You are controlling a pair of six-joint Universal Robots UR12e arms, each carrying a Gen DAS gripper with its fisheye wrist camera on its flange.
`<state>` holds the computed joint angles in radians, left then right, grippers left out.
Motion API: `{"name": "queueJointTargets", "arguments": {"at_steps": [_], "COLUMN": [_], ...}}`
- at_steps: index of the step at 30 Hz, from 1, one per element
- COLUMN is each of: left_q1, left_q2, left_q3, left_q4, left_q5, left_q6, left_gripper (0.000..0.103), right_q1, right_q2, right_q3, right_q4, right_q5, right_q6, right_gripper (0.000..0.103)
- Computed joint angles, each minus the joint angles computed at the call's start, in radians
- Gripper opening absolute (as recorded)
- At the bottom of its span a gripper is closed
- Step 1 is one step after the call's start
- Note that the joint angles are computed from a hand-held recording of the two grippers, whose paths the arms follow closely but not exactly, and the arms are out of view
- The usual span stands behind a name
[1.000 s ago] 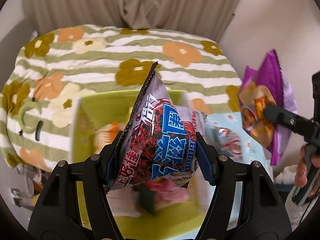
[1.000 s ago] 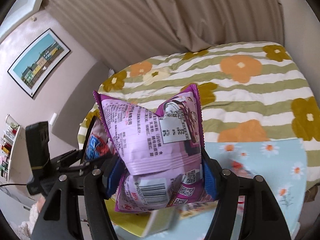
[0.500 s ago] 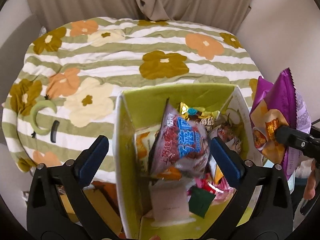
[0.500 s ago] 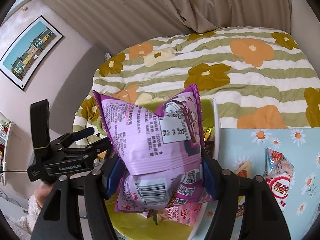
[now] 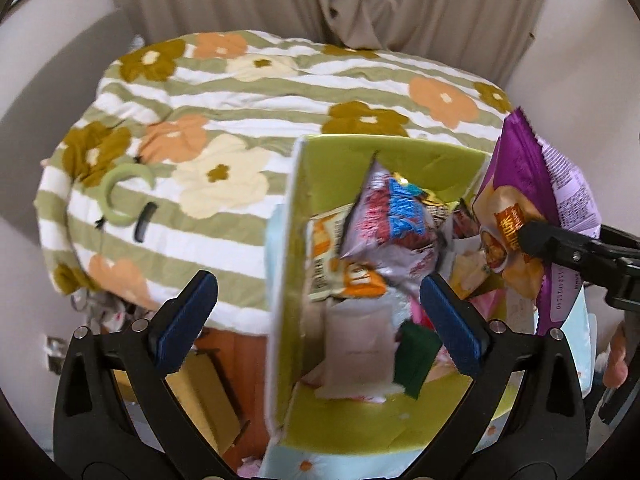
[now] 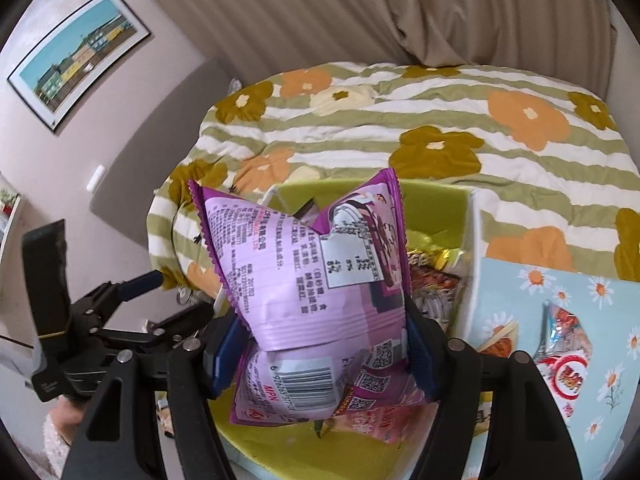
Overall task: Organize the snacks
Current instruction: 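Open both grippers to drop the Sponge cake bag and purple bag into the box, then move both tools from the box down to the last snacks on the mat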
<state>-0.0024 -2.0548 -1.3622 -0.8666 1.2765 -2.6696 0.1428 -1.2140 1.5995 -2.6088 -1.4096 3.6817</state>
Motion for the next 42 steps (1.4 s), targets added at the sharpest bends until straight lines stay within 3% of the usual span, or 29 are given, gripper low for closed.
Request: {"name": "queueJointTargets", "arguments": {"at_steps": [4, 6, 8, 13, 19, 29, 37, 42], "left_q1": [0.019, 0.024, 0.026, 0.024, 0.019, -0.002, -0.047, -0.101], "left_q2": [0.009, 0.016, 0.021, 0.027, 0.040, 0.082, 0.145, 0.185], "left_q3": [-0.013, -0.028, -0.043, -0.064, -0.082, -0.108, -0.170, -0.227], "left_q4": [-0.011, -0.014, -0.013, -0.037, -0.035, -0.020, 0.034, 0.080], "left_q5": [-0.017, -0.022, -0.016, -0.014, -0.026, -0.087, -0.122, -0.118], "left_q6": [-0.042, -0.047, -0.046, -0.034, -0.009, 0.023, -0.010, -0.101], "left_gripper": [0.101, 0.101, 0.101, 0.101, 0.101, 0.101, 0.101, 0.101], "right_q1": [0.009, 0.016, 0.027, 0.046, 0.050, 0.057, 0.015, -0.042], "right_q2": [0.013, 0.008, -0.002, -0.027, -0.057, -0.137, -0.247, -0.319], "right_q3": [-0.002, 0.018, 0.041, 0.075, 0.105, 0.172, 0.270, 0.348], "right_q4": [-0.012, -0.058, -0.094, -0.073, -0.056, -0.071, -0.102, -0.110], "right_q5": [0.002, -0.003, -0.038, -0.129, -0.182, -0.299, -0.336, -0.294], "right_q6": [-0.001, -0.004, -0.005, -0.027, 0.011, 0.037, 0.012, -0.028], "right_gripper": [0.076, 0.095, 0.099, 0.099, 0.099, 0.099, 0.099, 0.099]}}
